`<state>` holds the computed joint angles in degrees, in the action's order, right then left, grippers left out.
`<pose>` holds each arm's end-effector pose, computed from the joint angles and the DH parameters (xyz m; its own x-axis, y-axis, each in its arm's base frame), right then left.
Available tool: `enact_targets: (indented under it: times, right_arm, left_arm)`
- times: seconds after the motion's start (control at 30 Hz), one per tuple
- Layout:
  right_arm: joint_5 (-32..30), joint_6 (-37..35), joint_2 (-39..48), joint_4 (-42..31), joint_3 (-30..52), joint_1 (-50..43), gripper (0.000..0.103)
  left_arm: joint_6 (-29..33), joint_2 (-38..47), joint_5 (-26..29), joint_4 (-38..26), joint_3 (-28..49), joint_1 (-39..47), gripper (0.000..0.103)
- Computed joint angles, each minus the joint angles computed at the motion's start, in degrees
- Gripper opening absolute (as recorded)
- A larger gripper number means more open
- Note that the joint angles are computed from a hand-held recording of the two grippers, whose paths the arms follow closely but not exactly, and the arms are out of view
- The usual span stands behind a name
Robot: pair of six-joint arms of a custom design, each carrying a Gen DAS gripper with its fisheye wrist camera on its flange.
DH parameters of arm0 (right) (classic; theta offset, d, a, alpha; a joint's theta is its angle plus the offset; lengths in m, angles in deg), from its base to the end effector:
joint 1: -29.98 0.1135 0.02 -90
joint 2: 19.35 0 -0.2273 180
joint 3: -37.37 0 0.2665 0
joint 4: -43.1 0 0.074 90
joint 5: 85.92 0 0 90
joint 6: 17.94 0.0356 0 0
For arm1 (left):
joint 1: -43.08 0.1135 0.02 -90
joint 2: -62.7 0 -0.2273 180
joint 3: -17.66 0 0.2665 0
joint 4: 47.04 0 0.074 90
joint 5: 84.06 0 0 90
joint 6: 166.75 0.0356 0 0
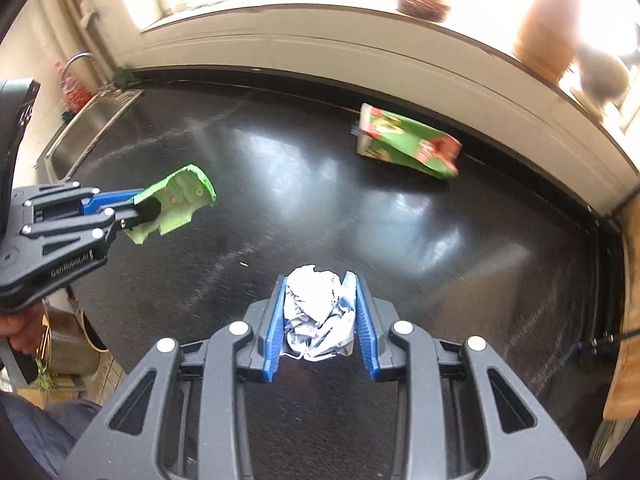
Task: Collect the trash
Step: 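Carry the green piece and crumpled foil toward the bin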
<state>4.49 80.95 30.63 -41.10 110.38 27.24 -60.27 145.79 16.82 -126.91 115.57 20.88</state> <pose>0.1717 -0.0085 0.2958 -0.8566 0.1957 -0.4774 0.1859 0.9802 0.0683 0.2718 -0.1182 0.3085 -0.6788 0.5779 -0.4530 0.6646 0.7458 -0.0444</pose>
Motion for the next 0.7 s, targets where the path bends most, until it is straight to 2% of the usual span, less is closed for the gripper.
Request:
enact_targets:
  times: [0.13, 0.33, 0.53, 0.7]
  right_arm:
    - [1.87, 3.61, 6.64, 3.07, 4.78, 10.38, 0.032]
    - [3.6, 7.13, 21.14, 8.26, 16.03, 26.47, 0.032]
    - [3.59, 8.03, 39.74, 10.06, 33.38, 40.0, 0.033]
    - [1.17, 7.67, 57.25, 7.98, 51.92, 48.91, 0.033]
  left_arm:
    - [1.4, -2.71, 0.63, -2.44, -0.74, 8.36, 0.016]
    - [6.78, -5.19, 2.04, -5.43, -1.27, 26.33, 0.016]
    - [13.98, -3.11, 3.7, -5.68, -1.19, 46.29, 0.016]
    - [18.88, 1.95, 4.48, -5.31, 0.94, 60.74, 0.016]
